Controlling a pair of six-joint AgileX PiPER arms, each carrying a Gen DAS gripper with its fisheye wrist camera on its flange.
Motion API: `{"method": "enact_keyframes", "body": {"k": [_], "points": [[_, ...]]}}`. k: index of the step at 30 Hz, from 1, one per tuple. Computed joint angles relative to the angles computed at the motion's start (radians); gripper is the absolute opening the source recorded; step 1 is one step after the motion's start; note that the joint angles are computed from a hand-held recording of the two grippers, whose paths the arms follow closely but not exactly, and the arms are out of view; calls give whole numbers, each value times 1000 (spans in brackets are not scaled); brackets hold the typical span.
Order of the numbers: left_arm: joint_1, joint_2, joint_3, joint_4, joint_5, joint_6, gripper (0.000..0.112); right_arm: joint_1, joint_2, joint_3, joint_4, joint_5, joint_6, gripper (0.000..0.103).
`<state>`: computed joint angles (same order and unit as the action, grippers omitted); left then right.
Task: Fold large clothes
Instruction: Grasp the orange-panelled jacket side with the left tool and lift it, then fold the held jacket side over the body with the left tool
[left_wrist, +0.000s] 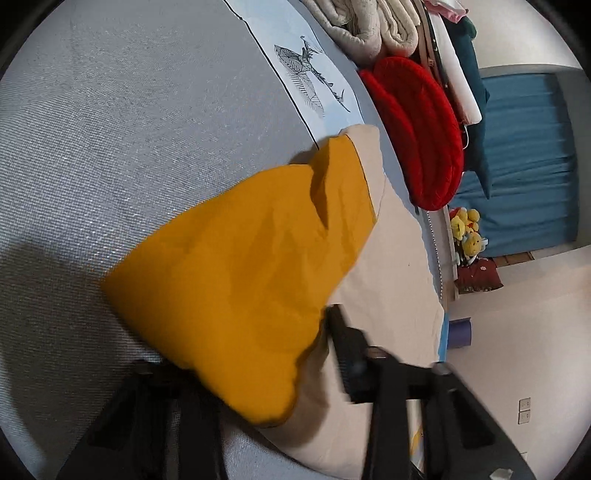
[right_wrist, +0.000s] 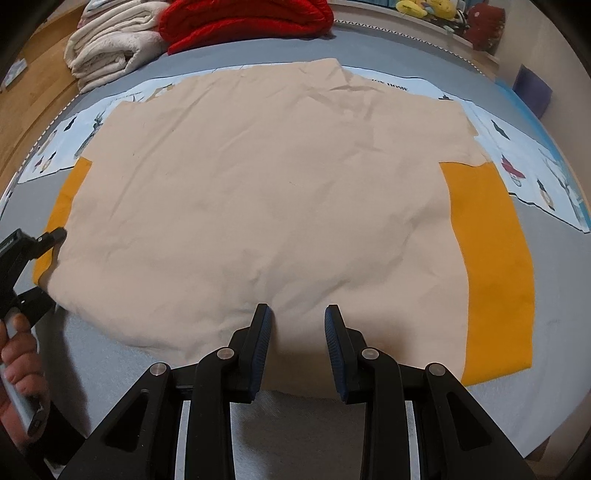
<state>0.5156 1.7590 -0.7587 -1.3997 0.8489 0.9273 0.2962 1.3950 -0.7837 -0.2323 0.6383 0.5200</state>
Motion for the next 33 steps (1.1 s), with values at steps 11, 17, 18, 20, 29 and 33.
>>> {"method": "enact_keyframes", "body": {"k": [11,17,18,20,29,33], "points": [[-29,-344,-155,434,29,-333,8,165,-161,12,-120,1,191,31],[98,-519,-252,625,208,-283,8,280,-145,-26,19,-36,84,31],[119,-541,-260,639,236,-250,8,290,-118,-37,75,-47,31,31],[130,-563,-262,657,267,-203,8,294,-54,-54,193,-54,-89,32],[-39,-681,-133,729,123,-251,7,371,19,-117,97,21,-3,33],[-231,-738,-110,798,50,-380,7,343,-133,-92,16,85,39,33]]}}
